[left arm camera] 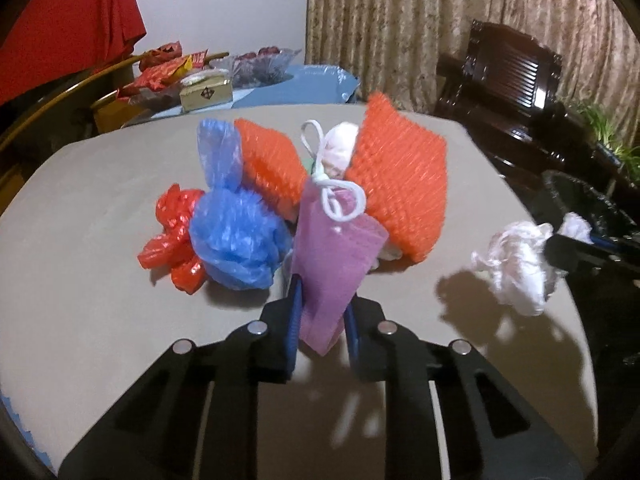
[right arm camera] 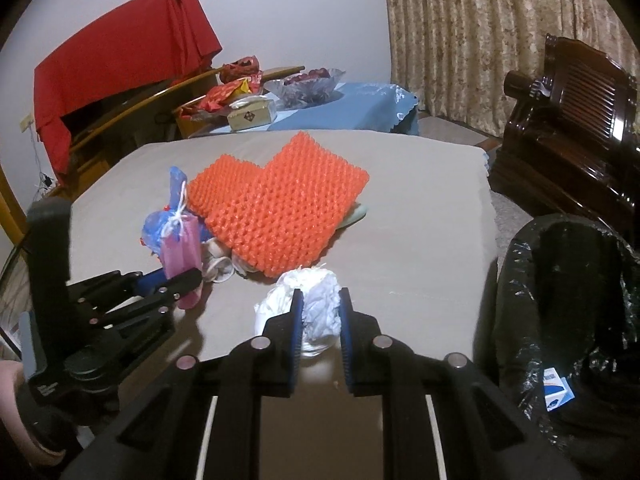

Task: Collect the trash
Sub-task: 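Carry the tissue and pink bag over the bin and release both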

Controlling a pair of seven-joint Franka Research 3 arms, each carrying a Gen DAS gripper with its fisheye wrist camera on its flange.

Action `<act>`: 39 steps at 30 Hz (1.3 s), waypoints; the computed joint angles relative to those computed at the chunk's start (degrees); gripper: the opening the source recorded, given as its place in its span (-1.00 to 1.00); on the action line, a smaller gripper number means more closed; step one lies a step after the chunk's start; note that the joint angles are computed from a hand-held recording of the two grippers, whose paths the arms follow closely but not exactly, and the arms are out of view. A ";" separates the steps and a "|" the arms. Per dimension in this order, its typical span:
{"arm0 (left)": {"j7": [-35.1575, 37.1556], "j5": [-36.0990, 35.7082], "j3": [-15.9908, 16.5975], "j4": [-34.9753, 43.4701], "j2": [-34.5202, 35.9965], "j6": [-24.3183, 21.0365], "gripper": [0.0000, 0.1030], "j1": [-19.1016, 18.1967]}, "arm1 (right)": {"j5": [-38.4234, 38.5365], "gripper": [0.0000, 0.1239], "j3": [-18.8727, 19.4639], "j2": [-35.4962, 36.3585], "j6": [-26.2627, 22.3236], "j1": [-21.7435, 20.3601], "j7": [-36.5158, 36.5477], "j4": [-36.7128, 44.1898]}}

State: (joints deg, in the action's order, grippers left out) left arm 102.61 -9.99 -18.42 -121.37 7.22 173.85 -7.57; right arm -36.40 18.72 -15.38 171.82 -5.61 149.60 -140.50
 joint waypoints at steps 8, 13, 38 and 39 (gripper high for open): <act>15.91 -19.04 -1.94 -2.49 -6.09 -1.48 -0.66 -0.57 | -0.36 -0.73 1.59 -3.56 0.77 -2.02 1.10 -1.64; 18.62 -22.21 0.96 -2.34 -7.88 -2.73 -0.66 -4.46 | 2.40 -0.73 3.26 -7.86 0.82 -4.32 0.18 -3.80; 30.96 -34.55 -1.73 9.29 -2.95 -8.91 -0.66 -13.66 | 19.31 -0.73 4.17 -35.12 -8.08 -15.40 -8.63 -18.59; 30.77 -34.10 -2.24 10.03 -2.28 -9.37 -0.66 -13.84 | 19.52 -0.73 3.85 -36.23 -8.82 -15.83 -8.89 -19.34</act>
State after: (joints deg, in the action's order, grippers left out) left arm 133.37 -44.09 -20.66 -111.33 4.93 164.48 -21.41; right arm -16.88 22.58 -51.61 162.99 -21.44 140.71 -159.84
